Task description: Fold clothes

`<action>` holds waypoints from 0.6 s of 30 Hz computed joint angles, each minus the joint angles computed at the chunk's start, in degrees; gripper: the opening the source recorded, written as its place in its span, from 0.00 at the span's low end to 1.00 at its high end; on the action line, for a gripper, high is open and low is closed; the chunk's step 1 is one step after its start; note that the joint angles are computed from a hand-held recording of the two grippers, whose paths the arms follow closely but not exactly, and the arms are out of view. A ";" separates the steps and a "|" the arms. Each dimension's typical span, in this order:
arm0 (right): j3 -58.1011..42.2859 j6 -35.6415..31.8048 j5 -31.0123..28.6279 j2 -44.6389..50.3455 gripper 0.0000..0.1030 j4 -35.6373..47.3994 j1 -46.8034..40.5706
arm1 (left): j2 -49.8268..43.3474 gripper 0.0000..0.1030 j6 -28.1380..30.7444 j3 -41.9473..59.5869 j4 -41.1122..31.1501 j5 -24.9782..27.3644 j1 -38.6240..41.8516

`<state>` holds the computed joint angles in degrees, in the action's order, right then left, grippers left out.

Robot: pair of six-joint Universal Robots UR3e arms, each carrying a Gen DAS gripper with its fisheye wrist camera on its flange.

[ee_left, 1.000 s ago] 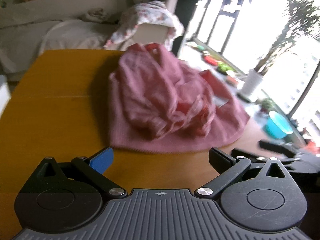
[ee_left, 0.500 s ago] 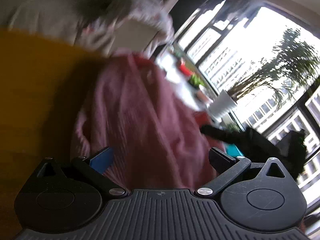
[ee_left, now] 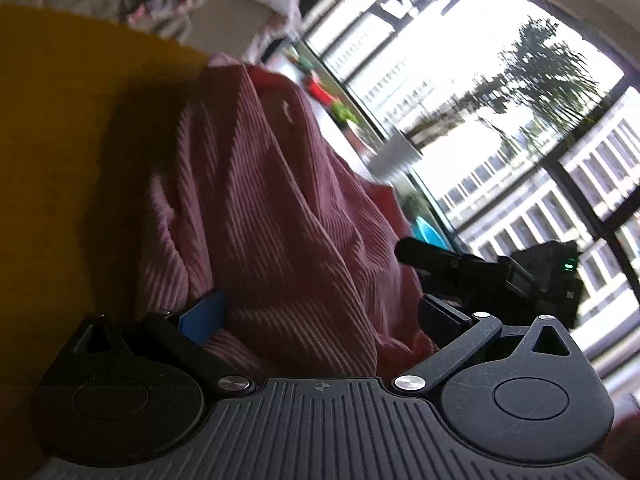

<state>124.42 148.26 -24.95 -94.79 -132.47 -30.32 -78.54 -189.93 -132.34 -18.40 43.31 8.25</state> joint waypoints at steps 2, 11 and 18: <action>2.13 0.41 0.92 -0.60 1.00 -2.41 -0.68 | 8.07 1.00 4.20 -1.94 -9.43 -1.23 2.63; 5.06 1.84 1.19 -0.91 1.00 -7.10 -1.17 | 26.22 0.97 8.06 -1.47 -19.11 16.43 -6.36; 5.90 2.82 1.14 -0.81 1.00 -9.20 -0.94 | 9.22 0.85 13.93 5.25 -7.85 38.68 -27.55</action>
